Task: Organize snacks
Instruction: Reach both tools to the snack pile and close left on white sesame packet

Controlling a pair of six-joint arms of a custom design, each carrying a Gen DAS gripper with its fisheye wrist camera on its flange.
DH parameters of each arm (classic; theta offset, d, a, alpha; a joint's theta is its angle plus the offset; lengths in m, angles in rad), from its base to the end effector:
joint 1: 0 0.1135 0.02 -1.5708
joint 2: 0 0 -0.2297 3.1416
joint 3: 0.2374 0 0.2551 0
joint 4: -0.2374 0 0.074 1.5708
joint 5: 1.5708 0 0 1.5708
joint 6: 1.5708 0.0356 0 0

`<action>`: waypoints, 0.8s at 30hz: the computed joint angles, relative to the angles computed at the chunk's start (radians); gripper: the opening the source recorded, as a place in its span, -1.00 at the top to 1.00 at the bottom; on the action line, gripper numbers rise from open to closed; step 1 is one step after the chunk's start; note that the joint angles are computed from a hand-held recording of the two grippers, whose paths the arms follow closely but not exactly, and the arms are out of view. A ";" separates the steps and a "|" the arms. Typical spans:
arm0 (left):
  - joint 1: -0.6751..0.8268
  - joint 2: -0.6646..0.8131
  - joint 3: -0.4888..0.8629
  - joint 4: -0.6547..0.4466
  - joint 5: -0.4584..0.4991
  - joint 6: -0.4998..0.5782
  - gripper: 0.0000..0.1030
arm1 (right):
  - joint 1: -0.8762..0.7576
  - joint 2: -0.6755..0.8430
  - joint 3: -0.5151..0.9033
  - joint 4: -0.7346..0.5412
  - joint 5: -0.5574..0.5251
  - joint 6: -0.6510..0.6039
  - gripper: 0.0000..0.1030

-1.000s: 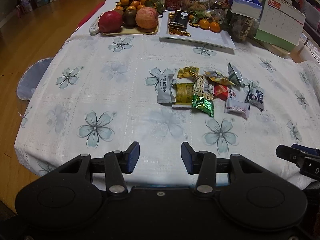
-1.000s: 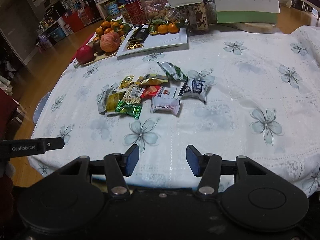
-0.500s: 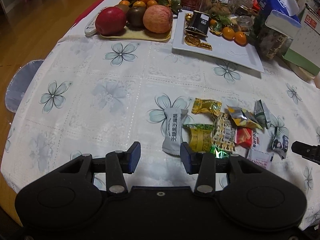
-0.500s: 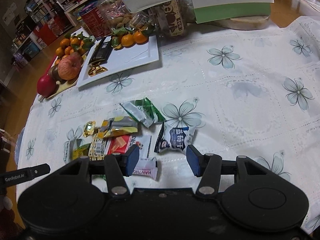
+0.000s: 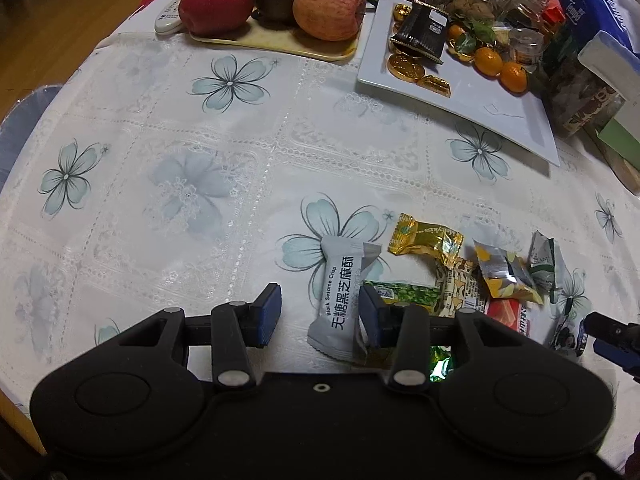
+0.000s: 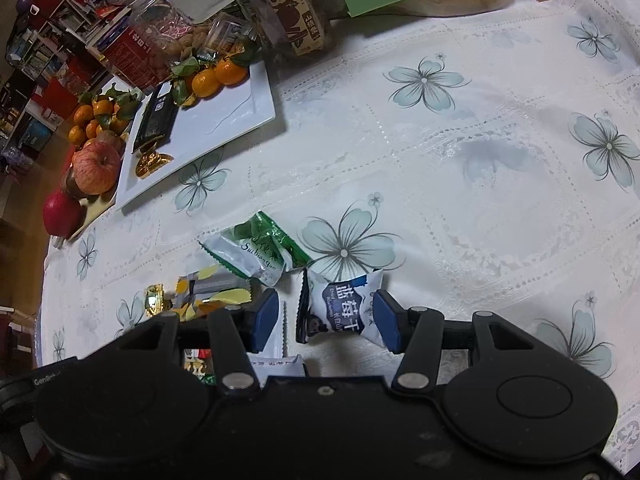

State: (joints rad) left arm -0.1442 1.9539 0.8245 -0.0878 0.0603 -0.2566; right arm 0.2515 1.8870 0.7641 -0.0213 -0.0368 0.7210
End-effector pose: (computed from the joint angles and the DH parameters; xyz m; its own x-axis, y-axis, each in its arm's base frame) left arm 0.3005 -0.0458 0.0252 -0.9396 -0.1195 -0.3206 -0.0769 0.9868 -0.1426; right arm 0.2885 0.0755 0.0346 -0.8362 0.4663 -0.2887 0.3842 0.8737 0.2983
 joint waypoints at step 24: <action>-0.039 0.149 0.141 -0.073 -0.026 -0.069 0.38 | 0.121 0.139 0.148 -0.118 0.034 -0.065 -0.02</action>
